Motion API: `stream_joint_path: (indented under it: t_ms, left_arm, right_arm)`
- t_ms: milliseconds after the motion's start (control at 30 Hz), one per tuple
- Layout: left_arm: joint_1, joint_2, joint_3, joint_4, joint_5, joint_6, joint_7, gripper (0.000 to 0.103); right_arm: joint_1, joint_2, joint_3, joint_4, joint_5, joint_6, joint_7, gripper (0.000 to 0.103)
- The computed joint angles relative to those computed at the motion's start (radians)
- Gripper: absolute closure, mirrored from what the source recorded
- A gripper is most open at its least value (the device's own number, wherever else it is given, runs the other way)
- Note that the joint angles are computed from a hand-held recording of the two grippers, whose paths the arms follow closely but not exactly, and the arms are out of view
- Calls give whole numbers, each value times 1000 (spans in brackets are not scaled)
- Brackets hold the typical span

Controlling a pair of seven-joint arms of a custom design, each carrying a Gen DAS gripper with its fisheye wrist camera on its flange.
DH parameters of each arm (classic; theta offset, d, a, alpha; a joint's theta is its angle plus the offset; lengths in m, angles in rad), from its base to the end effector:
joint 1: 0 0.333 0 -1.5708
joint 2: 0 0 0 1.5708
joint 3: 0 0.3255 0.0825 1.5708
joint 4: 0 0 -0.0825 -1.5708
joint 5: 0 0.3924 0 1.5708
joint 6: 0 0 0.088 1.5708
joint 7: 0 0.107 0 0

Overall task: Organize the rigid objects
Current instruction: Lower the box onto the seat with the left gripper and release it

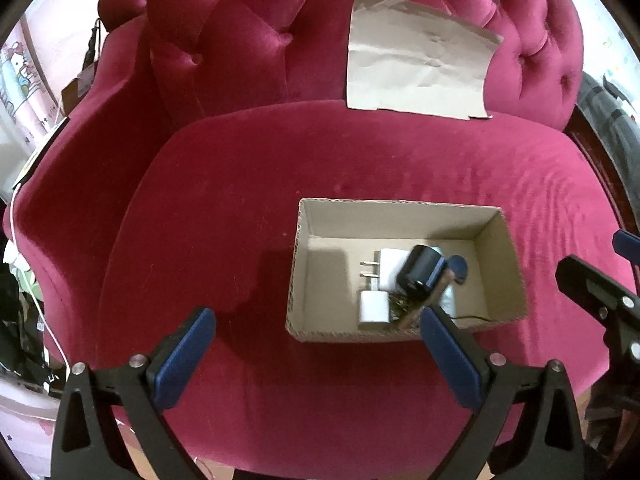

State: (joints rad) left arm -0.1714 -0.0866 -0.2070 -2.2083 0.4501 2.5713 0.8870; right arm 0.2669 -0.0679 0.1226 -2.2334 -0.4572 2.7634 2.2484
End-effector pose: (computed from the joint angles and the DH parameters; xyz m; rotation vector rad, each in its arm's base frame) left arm 0.5140 -0.2141 0.4686 -1.8620 1.9081 -0.4596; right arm 0.5125 0.2316 0.4689 -1.9125 1.7487 -0.5814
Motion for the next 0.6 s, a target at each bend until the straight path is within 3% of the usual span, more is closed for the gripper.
stream_joint_path:
  t_ms: [300,433,600]
  left_arm:
    - [-19,-129,-31,-90,2,-22,-60,0]
    - [-26,-160,-40,-111,12,-33,-80,0]
    - [-33,-194,-53,-139,26,-31,-107,0]
  right_arm:
    - [-37,-130,62,-108,-64,-4,114,0]
    - [-45,-165,75,-150,-19,16,96,0]
    - [-88,-199,126,-184,-54,34,130,0]
